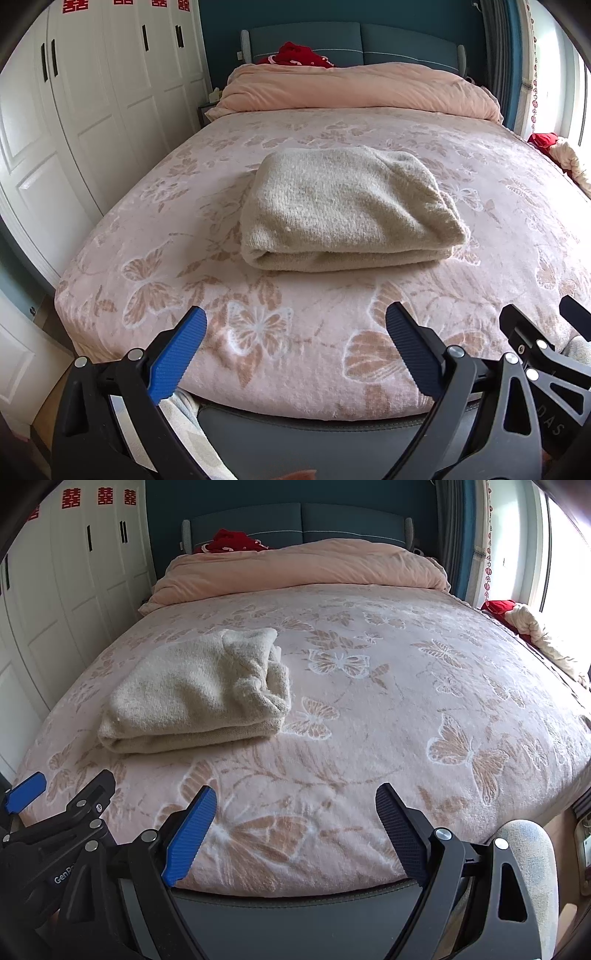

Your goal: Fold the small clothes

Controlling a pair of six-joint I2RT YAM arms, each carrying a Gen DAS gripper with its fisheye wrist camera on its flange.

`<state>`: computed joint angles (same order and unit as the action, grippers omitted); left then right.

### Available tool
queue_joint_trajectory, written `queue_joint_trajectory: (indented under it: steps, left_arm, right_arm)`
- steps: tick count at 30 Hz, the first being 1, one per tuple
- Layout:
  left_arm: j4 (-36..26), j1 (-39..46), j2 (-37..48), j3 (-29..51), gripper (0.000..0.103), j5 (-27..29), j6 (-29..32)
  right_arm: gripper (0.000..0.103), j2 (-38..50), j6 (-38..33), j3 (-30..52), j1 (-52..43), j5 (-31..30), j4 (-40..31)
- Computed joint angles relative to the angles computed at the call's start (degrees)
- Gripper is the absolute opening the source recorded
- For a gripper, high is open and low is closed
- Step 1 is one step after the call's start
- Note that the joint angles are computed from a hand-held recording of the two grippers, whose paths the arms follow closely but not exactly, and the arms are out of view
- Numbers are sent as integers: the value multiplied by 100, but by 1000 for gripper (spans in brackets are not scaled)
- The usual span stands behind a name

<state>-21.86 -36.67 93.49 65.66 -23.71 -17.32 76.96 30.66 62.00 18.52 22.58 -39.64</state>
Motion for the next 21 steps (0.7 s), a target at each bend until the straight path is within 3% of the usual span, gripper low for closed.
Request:
queue_joint_trajectory:
  steps: [21]
  left_arm:
    - [296,0,-86,-213,93,-116,110]
  right_arm:
    - [86,-10,49,-109,37,60,88]
